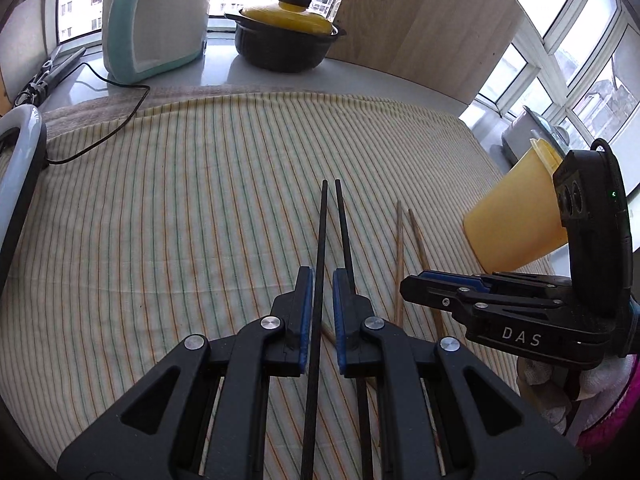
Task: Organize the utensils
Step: 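Grasp a black chopstick with the left tool while the right tool grasps a wooden chopstick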
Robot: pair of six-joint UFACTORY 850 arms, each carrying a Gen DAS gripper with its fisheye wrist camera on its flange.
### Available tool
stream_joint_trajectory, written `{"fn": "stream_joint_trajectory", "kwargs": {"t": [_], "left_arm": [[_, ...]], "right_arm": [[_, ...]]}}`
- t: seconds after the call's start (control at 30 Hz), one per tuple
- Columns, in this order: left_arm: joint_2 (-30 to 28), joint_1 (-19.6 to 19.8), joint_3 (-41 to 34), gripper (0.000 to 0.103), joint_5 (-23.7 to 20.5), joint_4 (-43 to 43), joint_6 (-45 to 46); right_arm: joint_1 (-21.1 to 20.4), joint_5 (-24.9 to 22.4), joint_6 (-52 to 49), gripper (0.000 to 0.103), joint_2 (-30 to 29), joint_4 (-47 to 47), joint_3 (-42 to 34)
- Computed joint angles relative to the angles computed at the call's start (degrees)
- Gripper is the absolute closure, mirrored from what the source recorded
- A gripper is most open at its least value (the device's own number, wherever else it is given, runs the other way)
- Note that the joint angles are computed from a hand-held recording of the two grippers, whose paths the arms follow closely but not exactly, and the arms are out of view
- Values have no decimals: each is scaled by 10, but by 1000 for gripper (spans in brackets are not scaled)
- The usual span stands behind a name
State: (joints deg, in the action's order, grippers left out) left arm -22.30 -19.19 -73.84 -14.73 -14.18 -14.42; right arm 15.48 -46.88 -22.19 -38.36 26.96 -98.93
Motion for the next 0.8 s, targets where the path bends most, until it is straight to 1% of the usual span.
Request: {"fn": "stream_joint_trajectory", "kwargs": {"t": [0.07, 0.17, 0.3, 0.5, 0.63, 0.7, 0.8], "left_arm": [[-5, 2, -3, 95, -3, -15, 17], [-14, 6, -9, 95, -8, -76, 81], [-26, 5, -21, 95, -18, -55, 69], [-42, 3, -39, 95, -29, -43, 64], [-53, 0, -54, 95, -39, -12, 43], [-59, -2, -60, 95, -45, 20, 16], [-68, -2, -68, 95, -53, 38, 0]], "right_arm": [[2, -2, 26, 81, -10, -18, -13], [1, -7, 51, 81, -24, -26, -30], [-1, -9, 65, 81, -34, -29, -43], [12, -1, 88, 81, -43, -70, -58], [19, 1, 104, 81, -45, -95, -63], [21, 0, 111, 81, -49, -100, -69], [24, -3, 118, 81, -53, -114, -76]]}}
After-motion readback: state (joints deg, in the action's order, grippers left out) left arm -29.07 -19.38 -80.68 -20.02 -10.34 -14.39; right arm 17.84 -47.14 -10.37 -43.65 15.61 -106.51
